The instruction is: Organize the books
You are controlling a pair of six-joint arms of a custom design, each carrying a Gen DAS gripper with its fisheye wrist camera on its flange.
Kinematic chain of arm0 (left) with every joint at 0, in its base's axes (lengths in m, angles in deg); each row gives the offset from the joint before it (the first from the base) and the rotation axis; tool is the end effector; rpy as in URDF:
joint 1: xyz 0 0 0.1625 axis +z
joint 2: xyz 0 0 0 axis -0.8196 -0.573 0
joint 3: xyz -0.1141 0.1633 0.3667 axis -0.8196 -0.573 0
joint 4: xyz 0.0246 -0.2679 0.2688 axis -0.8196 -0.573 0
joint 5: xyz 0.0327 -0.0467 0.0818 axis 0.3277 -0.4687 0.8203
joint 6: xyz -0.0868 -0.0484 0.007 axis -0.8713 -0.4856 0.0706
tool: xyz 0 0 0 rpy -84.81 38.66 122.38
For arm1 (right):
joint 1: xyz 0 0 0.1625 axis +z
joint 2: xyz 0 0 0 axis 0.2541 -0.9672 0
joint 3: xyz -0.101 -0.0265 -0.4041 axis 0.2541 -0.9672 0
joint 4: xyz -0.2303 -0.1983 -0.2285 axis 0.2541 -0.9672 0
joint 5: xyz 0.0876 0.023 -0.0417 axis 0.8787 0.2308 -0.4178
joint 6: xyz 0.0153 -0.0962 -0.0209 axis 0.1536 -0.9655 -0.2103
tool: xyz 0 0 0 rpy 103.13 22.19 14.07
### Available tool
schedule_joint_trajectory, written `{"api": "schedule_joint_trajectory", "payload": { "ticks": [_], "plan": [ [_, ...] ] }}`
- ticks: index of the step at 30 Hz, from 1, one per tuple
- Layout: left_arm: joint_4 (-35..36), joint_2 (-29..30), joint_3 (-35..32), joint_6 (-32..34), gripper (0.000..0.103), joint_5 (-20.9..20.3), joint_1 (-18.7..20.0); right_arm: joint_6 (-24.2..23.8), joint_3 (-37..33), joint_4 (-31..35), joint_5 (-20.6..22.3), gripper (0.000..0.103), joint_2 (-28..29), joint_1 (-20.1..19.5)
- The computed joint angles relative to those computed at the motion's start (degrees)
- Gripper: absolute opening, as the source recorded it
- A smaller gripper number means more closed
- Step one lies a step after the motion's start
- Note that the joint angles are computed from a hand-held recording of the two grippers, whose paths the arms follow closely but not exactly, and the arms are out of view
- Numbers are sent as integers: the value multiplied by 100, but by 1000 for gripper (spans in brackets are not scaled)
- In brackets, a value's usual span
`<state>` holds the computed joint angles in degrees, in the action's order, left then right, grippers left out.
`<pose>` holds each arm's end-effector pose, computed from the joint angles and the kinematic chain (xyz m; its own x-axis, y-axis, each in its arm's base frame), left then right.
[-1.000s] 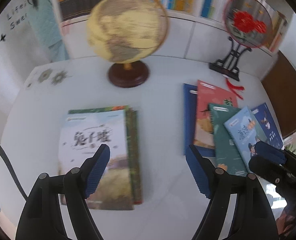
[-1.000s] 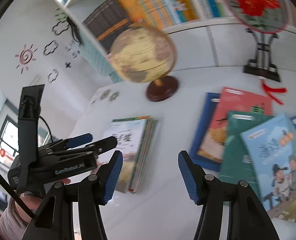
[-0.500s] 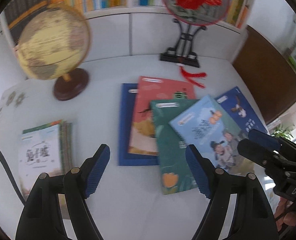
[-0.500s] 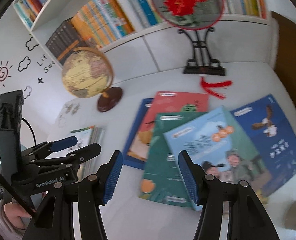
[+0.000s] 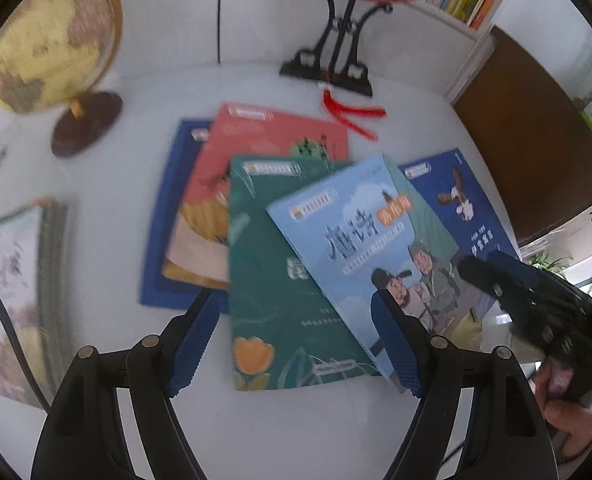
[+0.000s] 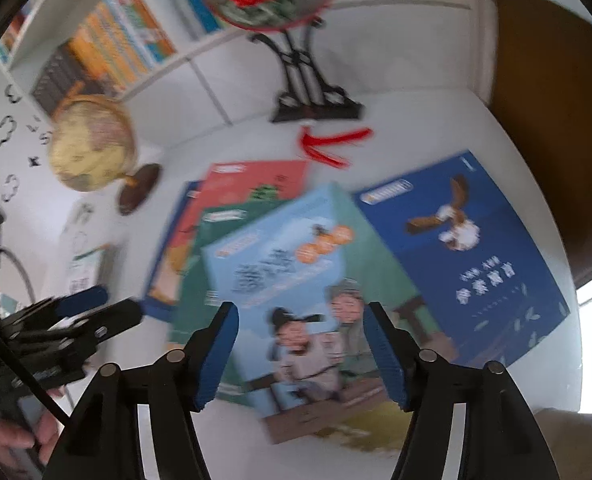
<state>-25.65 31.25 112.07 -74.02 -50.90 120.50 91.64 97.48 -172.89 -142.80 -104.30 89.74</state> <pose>-0.1705 -0.8214 0.2254 -0.8030 0.2827 -0.5246 0.4042 0.9053 -0.1308 0.2642 -0.7443 0.1402 -0.8281 0.1257 0.5462 -0.1670 0.8749 -0.4546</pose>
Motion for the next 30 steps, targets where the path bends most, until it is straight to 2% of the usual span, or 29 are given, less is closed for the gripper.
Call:
{"api": "schedule_joint_trajectory", "payload": {
  "ticks": [4,11,15,17,19,21,23,25,26,28,30],
  "plan": [
    [100,86,210,-83,77,-94,-9,173,-220,374,-30,63,75,-277],
    [557,315,14,-357,77,-404,56,-75,-529,819,-80,63,249,-434],
    [768,426,-193,-467,76,-581,119,-202,-470,628,-4,64,230,-495],
    [825,480,-279,-511,80,-669,153,-205,-552,555,-41,69,285,-521],
    [755,469,-258,-473,85,-805,178,-98,-740,821,52,76,368,-587],
    [707,464,-250,-470,93,-970,214,-245,-817,871,254,92,412,-596],
    [698,453,-298,-441,94,-1356,298,-259,-850,1052,259,96,433,-568],
    [766,435,-384,-489,94,-1908,415,-132,-814,1300,584,96,350,-585],
    [723,372,-303,-531,94,-1947,444,-81,-697,1270,812,95,264,-609],
    [562,229,-85,-479,87,-1764,463,320,-373,1367,1551,94,33,-722],
    [602,96,25,-538,74,-1707,516,434,123,1075,1851,95,-171,-746]
  ]
}}
